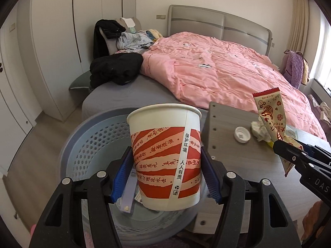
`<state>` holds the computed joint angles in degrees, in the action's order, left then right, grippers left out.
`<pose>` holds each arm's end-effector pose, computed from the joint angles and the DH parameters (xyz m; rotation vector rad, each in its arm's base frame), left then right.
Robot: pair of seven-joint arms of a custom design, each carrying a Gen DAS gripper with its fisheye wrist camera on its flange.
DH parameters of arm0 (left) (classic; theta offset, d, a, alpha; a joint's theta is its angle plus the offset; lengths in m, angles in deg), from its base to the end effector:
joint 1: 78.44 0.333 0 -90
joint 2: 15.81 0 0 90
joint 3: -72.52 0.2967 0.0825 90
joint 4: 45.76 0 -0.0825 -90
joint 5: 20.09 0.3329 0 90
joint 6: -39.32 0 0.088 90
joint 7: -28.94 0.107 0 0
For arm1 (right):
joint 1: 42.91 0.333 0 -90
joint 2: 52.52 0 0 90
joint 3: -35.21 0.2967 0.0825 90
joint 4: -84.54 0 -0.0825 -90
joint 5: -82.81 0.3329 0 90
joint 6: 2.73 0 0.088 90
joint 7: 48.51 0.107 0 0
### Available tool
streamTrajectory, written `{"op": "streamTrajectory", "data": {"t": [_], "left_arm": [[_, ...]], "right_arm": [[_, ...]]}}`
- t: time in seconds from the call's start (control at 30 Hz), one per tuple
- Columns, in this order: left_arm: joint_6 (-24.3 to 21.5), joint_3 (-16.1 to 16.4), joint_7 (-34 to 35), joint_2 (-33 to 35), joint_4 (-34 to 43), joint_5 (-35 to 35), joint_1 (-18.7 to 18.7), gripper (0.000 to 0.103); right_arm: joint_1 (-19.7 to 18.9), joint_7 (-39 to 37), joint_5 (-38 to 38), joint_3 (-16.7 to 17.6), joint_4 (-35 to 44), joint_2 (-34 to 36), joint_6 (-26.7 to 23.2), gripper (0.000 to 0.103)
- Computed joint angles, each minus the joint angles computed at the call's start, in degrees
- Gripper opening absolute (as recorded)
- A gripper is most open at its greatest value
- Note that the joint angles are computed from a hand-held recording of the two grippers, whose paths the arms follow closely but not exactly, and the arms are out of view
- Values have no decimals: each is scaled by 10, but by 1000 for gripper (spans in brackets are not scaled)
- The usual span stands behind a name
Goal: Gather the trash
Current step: 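Carry cup and wrapper over the basket and open both tools to drop them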
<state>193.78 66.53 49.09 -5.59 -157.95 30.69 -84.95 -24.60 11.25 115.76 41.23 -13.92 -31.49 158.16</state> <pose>0.5651 -0.1485 0.4483 -1.9889 1.4642 -0.6220 0.6036 0.2340 0.4596 -2.0018 1.2507 -0.3013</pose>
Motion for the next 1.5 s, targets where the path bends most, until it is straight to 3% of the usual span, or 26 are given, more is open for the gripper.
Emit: {"op": "streamTrajectory", "data": {"t": [0.53,0.73,0.77,0.87,0.9,1.5], "left_arm": [[13,21,-5,-4,-34,-11,48,62],[11,24,-14,-7,-41,-7,53,62],[11,24,-15,-9,-43,-8,54,65],[10,26,-30,-18,-54,2,55,71],[9,25,-34,-20,-57,5,56,71],[-10,13,-46,-40,-80,-2,57,74]], "right_arm": [[49,-3,-40,22,161,110,-112,41],[55,-16,-38,25,177,123,-111,42],[54,-19,-36,26,181,127,-111,45],[50,-29,-25,30,174,124,-100,65],[50,-33,-22,31,169,120,-95,67],[45,-25,-10,24,126,96,-84,67]]}}
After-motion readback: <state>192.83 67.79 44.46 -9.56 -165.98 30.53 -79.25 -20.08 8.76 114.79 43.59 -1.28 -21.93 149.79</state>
